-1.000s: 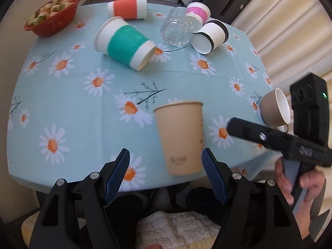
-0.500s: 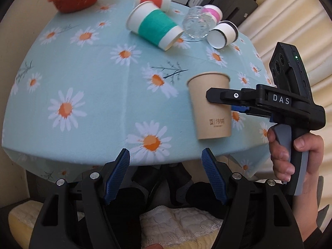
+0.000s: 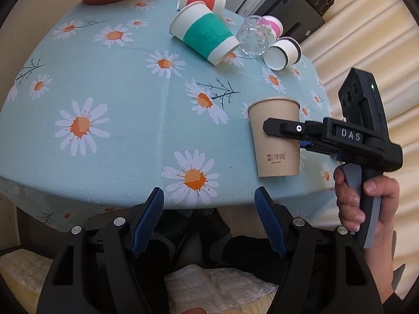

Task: Flip cup upright
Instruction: 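Carry the tan cup upright with the right gripper and lower it onto the cloth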

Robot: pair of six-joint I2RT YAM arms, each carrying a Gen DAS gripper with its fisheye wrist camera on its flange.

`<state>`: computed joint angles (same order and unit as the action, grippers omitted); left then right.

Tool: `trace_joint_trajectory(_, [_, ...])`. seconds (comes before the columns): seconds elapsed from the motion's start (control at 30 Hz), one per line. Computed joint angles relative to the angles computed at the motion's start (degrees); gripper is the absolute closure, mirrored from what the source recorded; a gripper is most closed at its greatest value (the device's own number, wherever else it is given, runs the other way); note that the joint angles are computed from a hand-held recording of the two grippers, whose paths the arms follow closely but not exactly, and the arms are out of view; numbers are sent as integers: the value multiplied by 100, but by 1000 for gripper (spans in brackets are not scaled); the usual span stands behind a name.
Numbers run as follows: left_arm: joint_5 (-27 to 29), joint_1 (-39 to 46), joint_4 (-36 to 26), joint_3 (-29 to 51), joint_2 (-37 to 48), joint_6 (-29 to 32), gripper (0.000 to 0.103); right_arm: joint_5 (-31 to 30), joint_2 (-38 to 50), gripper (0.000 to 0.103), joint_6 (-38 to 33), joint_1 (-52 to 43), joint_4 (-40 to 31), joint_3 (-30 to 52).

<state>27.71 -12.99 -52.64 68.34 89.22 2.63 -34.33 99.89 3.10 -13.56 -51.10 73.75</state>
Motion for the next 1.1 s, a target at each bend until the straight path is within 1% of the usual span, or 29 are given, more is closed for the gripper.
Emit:
trace_joint_trajectory(0.07, [115,51,55,-45,-22,-60,33,189,-197,41,2,49,149,-137])
trace_joint_trajectory(0.17, [388,139,115,-77,-67,-169,33,305,-477,41,43,103,388,-346])
trace_joint_trajectory(0.33, [610,278,419,-286,-252,-348,33,499,-1149,41,292,195,1094,-933])
trace_joint_trajectory(0.47, [784,454,630,-445,-280,-445,33,986,-1790,41,435,413,1802,-1520])
trace_joint_trajectory(0.63, [776,630,906,-756,-349,-404,33,1940,-2544,41,434,920,2729,-2218])
trace_joint_trajectory(0.77, [798,759,922,-788,-273,-360,33,2658,-3011,41,620,1334,3545,-2814])
trace_joint_trajectory(0.83, [784,825,987,-831,-311,-356,33,3413,-3245,41,571,1721,3893,-3111])
trace_joint_trajectory(0.93, [676,881,1062,-925,-413,-354,33,4150,-3524,41,453,2222,4476,-3561])
trace_joint_trajectory(1.03, [709,959,1033,-929,-394,-353,33,4479,-3793,41,695,2457,4849,-3953])
trace_joint_trajectory(1.1, [673,1000,1063,-939,-386,-365,33,4764,-3823,41,746,2619,5237,-4165])
